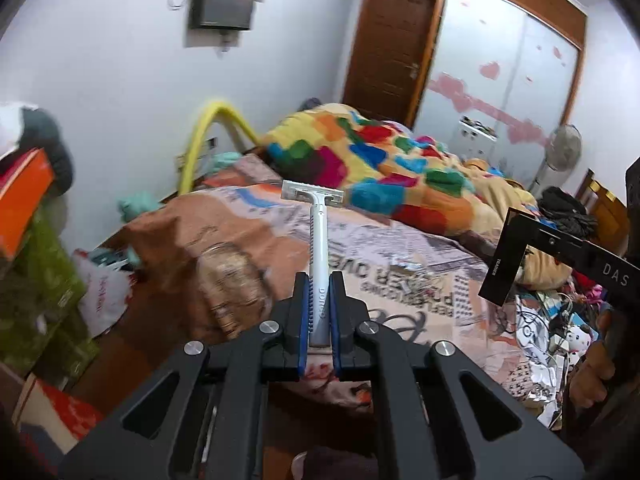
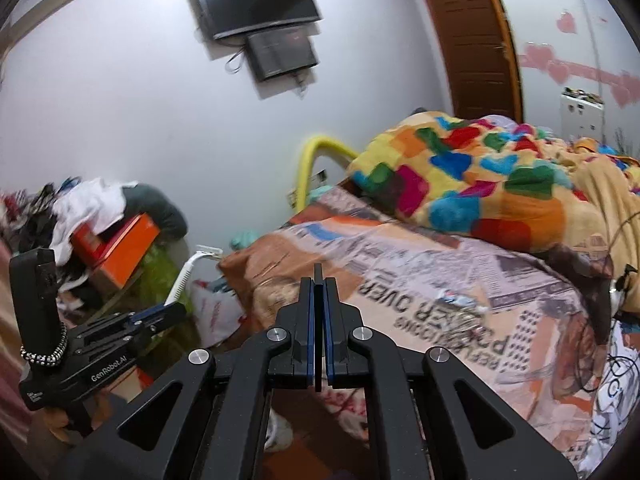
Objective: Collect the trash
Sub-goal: 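Carry the white razor in the left tool over the white cup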
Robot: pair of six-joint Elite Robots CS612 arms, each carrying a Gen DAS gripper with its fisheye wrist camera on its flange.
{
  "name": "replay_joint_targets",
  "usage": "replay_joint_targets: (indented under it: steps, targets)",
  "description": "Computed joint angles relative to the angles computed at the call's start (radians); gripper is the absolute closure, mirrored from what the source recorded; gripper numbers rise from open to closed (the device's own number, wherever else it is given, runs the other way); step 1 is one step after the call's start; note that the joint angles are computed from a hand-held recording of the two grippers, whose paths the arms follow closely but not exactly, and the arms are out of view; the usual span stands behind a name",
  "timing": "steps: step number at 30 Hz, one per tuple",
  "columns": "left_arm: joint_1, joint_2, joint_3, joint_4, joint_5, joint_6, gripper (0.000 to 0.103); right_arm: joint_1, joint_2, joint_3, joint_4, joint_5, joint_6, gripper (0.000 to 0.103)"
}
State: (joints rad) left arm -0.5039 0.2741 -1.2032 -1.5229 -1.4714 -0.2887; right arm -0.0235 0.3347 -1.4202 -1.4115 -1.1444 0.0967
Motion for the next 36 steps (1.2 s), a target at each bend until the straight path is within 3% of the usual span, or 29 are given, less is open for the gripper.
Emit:
replay_joint_targets:
  steps: [6, 15, 24, 36]
  targets:
    - [0.03, 0.056, -0.17, 0.14, 0.071, -0.032, 0.095, 0.054, 0.002, 0.013, 0.023, 0.034, -0.025, 0.099]
    - [0.08, 0.125, -0.335, 0.302, 0.121, -0.12, 0.095, 0.133, 0.0, 0.057, 0.102, 0.073, -0.126, 0.099]
    - [0.136, 0.185, -0.393, 0.43, 0.062, -0.25, 0.095, 0.201, -0.004, 0.119, 0.184, 0.06, -0.225, 0.099]
    - [0.192, 0.246, -0.376, 0.496, -0.046, -0.33, 0.095, 0.256, -0.013, 0.23, 0.292, -0.022, -0.338, 0.099]
